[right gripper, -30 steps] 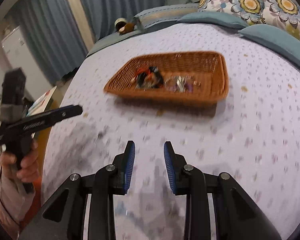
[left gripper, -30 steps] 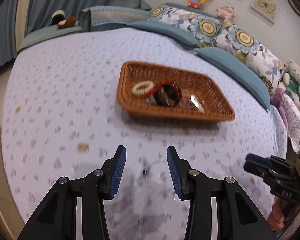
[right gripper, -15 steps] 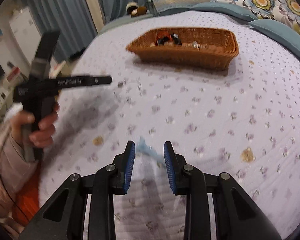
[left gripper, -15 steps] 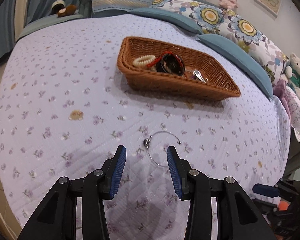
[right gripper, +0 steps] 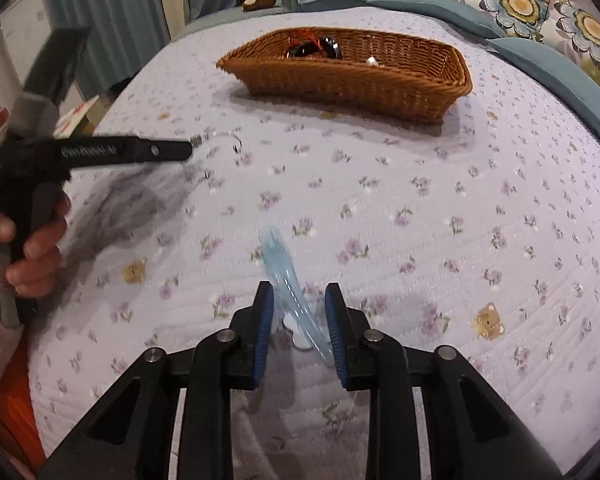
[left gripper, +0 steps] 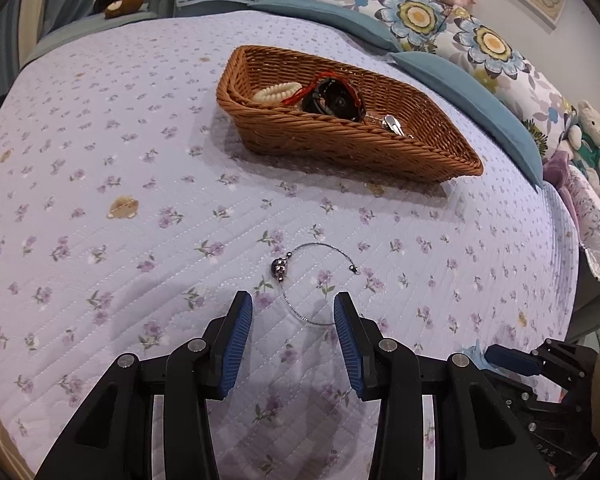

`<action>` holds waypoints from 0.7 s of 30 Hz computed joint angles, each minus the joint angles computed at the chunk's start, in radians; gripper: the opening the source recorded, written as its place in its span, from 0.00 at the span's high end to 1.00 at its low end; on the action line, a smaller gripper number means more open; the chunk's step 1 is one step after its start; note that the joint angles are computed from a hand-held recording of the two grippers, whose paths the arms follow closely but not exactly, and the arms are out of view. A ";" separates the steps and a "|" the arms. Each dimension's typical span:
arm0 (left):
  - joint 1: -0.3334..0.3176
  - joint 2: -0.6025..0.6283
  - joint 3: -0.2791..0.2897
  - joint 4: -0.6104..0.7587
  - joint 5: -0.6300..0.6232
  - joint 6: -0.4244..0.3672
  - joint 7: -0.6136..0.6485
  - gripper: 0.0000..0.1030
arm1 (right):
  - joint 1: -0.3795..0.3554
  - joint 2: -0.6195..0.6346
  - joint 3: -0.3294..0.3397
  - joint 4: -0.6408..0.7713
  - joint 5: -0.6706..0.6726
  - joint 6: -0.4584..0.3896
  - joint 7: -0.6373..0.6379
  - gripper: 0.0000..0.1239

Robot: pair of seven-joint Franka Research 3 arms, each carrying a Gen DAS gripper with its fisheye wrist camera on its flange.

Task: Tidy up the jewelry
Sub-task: 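Grasp the silver bangle with the left tool while the right grasps the clear blue hair clip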

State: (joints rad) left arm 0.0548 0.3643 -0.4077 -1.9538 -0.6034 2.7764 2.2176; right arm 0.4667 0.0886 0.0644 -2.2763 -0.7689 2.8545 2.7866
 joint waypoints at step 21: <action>-0.036 0.109 0.012 0.099 0.295 0.060 -0.276 0.77 | 0.016 0.033 -0.017 0.047 0.011 -0.048 0.018 0.91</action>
